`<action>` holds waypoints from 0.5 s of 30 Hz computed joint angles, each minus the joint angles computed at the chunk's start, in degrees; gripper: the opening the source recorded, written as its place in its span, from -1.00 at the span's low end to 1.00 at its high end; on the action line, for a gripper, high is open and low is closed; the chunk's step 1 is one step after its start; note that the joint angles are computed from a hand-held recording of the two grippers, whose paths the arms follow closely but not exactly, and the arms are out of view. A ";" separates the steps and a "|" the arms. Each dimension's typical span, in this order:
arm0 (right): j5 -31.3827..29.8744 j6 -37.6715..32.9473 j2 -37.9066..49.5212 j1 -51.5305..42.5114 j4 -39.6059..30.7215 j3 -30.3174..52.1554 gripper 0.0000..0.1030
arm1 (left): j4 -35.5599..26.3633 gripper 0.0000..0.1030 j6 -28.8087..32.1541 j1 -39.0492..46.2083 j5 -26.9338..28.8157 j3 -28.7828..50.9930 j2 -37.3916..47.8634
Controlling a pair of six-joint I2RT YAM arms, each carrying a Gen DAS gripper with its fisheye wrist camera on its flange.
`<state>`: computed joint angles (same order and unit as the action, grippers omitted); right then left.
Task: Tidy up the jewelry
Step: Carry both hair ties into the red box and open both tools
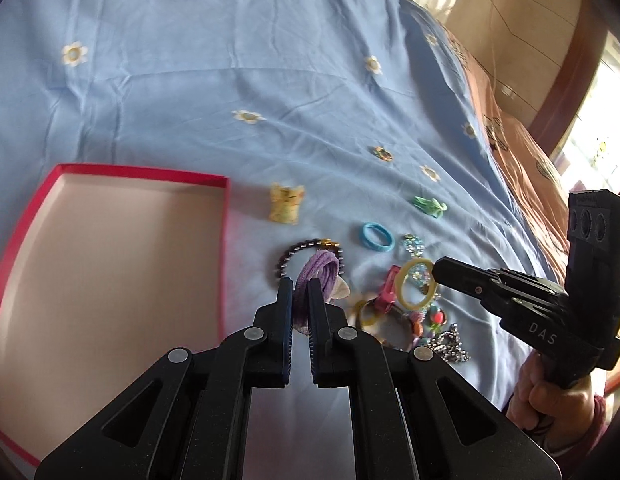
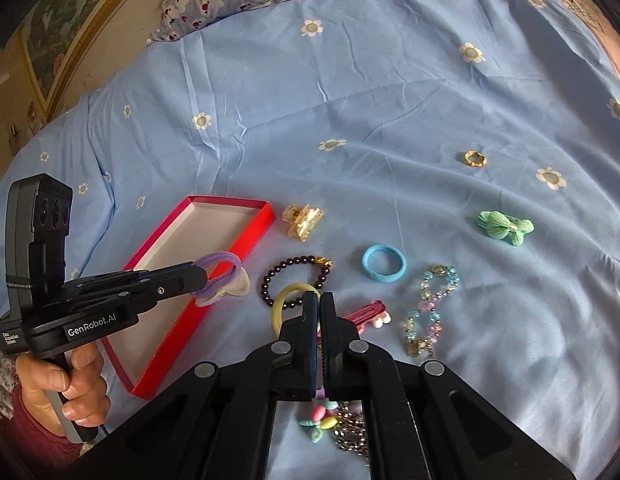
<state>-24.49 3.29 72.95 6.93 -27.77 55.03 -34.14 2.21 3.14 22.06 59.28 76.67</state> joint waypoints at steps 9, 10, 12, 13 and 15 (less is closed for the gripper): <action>1.96 3.94 4.84 10.15 2.62 3.82 -0.98 | -2.08 -0.89 4.09 13.98 4.57 -1.10 -0.97; 2.33 4.22 5.55 11.37 2.94 4.30 -0.98 | -2.29 -0.89 4.61 15.36 4.91 -0.92 -0.72; 3.02 4.93 7.62 14.20 3.64 5.80 -0.98 | -2.70 -0.89 5.47 18.03 5.61 -0.43 0.02; 3.24 5.32 8.81 15.62 3.98 6.70 -0.98 | -2.80 -0.89 5.77 19.10 5.85 -0.18 0.46; 3.82 5.82 10.98 18.01 4.57 8.31 -0.98 | -3.09 -0.89 6.66 21.37 6.39 0.53 1.56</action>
<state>-20.66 9.11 83.93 24.94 -23.20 63.34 -37.23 8.87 24.51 28.45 59.82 78.23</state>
